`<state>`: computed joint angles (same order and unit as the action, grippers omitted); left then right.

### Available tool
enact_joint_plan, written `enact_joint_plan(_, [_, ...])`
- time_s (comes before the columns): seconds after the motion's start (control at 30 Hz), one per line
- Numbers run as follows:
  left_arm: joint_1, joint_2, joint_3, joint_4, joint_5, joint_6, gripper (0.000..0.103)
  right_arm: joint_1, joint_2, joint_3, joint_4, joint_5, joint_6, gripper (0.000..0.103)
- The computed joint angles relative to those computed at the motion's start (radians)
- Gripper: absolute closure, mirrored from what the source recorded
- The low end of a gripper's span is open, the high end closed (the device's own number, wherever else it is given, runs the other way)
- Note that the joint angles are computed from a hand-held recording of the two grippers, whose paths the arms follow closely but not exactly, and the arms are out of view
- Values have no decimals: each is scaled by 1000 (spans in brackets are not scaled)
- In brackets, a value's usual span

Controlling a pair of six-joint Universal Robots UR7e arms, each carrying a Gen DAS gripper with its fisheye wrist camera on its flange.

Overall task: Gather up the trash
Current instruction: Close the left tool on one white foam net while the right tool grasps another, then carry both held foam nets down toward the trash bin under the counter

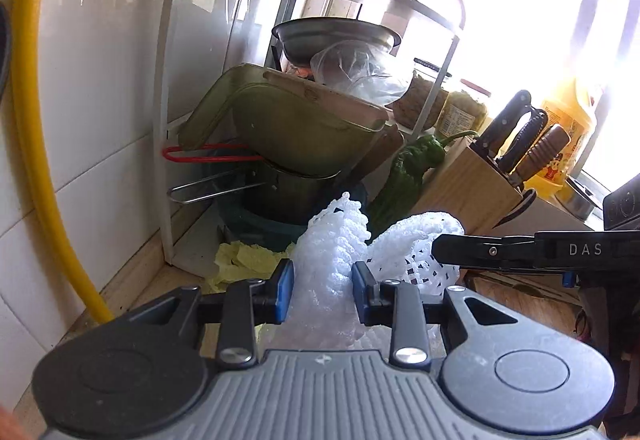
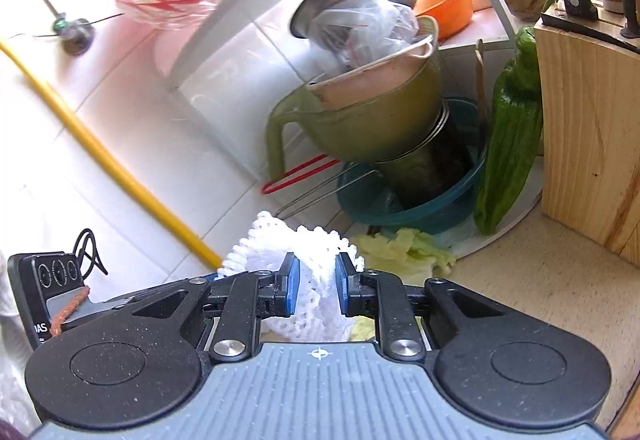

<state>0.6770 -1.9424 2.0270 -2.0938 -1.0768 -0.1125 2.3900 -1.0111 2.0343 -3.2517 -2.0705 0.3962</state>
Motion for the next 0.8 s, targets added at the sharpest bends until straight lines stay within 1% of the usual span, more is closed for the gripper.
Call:
enact_joint_plan(0.1, [-52,-40,15,52,33,-48,75,23,-9,12,1,1,2,77])
enact_joint_plan(0.2, [-110,-77,23,129,78,-111,75,37,-19,28,-2,19,11,77])
enact_joint_plan(0.33, [-205,-140,32,259,141,-223,75,56,-24,47,-8,51,15,77])
enact_joint_plan(0.43, [-280,-187,34,375,200,-324,75,62,-27,61,-13,88,15,77])
enact_joint_plan(0.57, [-382,-247,19,580,273,-506,75,65,-26,71,-14,149,10,77])
enact_joint_plan(0.67, [-462,-283,-5,769,319,-682,75,61,-18,69,-7,205,-4,77])
enact_joint_plan(0.8, [-574,-329,-45,1041,343,-931,75,53,11,47,26,280,-29,77])
